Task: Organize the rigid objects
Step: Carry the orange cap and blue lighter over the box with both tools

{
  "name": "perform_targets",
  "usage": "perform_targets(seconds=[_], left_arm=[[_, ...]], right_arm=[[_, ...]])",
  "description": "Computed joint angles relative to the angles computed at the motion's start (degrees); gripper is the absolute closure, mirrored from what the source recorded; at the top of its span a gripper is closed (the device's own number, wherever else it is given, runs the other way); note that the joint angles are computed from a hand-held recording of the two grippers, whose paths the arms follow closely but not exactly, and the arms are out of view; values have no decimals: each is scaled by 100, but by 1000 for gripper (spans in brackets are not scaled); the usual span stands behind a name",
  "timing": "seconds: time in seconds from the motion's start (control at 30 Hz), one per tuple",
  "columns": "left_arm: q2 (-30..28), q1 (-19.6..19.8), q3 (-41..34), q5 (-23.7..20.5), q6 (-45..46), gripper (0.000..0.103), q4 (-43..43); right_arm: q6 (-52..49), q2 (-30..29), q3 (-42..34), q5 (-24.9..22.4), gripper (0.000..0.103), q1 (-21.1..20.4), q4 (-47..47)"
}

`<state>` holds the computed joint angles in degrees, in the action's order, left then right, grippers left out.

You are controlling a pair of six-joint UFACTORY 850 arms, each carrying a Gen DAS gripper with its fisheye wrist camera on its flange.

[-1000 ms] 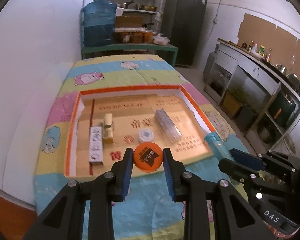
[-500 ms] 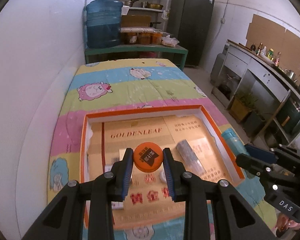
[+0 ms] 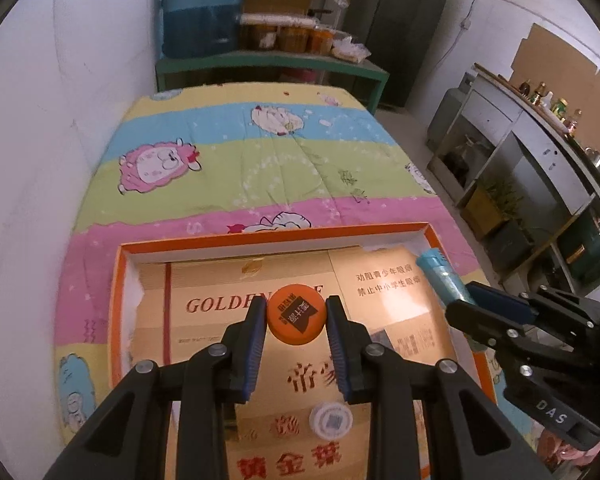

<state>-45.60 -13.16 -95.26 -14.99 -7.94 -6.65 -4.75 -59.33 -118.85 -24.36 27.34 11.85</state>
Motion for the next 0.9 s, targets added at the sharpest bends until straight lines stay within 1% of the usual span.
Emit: perform_targets(seconds=[0.13,0.27,0.73,0.8,0.9], left_arm=[[-291,-15,-339,-190,-262,73,210],[-491,-18,-562,-275,-361,73,304],[-925,-11,-1007,-510,-463,73,338],[-961,-3,-1029,-509,-388,73,252],[-955,-11,-991,-416,-464,73,359]], right_arm=[[203,-531,-789,-459,81,-21,-230],[308,-875,-1289,-742,81,-43,-344],[252,-1552,-2287,-1281,81,-57,-305],[268,-1618,-2376,-1344,81,-59,-322],[325,-1776,-2613,-1479,81,-62,-369]])
